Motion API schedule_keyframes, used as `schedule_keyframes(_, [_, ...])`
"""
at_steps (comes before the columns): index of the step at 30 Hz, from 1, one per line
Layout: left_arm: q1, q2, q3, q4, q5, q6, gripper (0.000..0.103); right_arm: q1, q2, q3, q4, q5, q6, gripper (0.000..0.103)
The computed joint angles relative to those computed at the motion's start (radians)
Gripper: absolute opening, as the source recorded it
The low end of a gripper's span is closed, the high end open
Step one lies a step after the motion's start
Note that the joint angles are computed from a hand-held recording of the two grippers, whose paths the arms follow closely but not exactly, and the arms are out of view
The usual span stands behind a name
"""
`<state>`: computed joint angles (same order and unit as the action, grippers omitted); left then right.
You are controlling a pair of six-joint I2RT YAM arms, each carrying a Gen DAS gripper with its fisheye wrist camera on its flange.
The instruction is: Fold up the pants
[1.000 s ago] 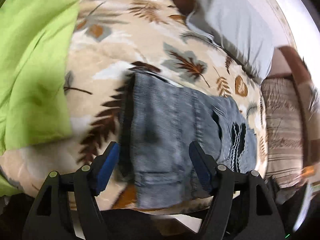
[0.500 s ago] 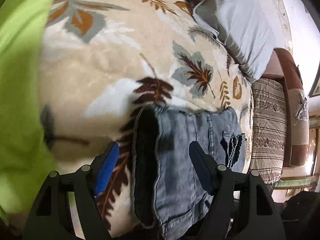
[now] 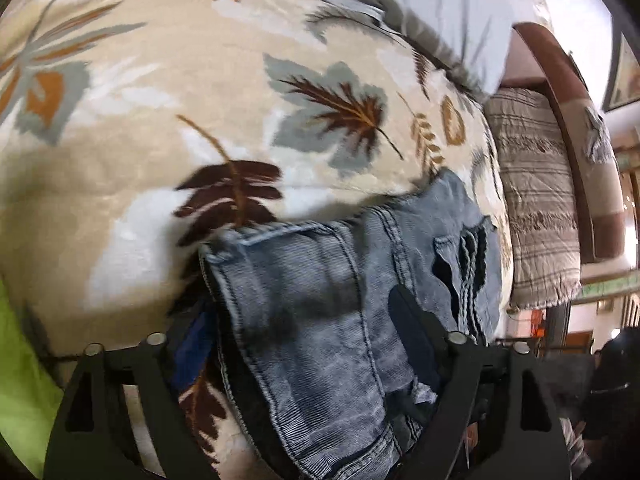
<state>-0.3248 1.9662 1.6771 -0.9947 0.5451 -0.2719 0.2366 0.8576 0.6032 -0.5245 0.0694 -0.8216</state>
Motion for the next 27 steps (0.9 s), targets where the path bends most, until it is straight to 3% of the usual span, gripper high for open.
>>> schedule_keyframes(2, [0.003, 0.024, 0.020, -0.033, 0.045, 0.006, 0.028, -0.011, -0.012, 0.000, -0.006, -0.031, -0.019, 0.035])
schedule_keyframes(5, [-0.016, 0.007, 0.015, -0.031, 0.014, -0.014, 0.024, -0.058, -0.021, 0.024, -0.036, -0.089, -0.030, 0.023])
schedule_keyframes(10, [-0.047, -0.047, 0.023, -0.038, -0.019, -0.059, 0.014, -0.157, -0.011, 0.091, -0.092, -0.198, -0.036, 0.020])
schedule_keyframes(16, [-0.094, -0.055, 0.110, -0.099, -0.073, -0.111, 0.013, -0.344, -0.015, 0.175, -0.182, -0.379, -0.068, 0.020])
schedule_keyframes(22, [-0.163, -0.015, 0.277, -0.198, -0.148, -0.152, 0.013, -0.560, 0.011, 0.265, -0.286, -0.567, -0.133, 0.020])
schedule_keyframes(27, [-0.237, 0.060, 0.492, -0.299, -0.210, -0.189, 0.013, -0.740, 0.063, 0.347, -0.386, -0.714, -0.203, 0.019])
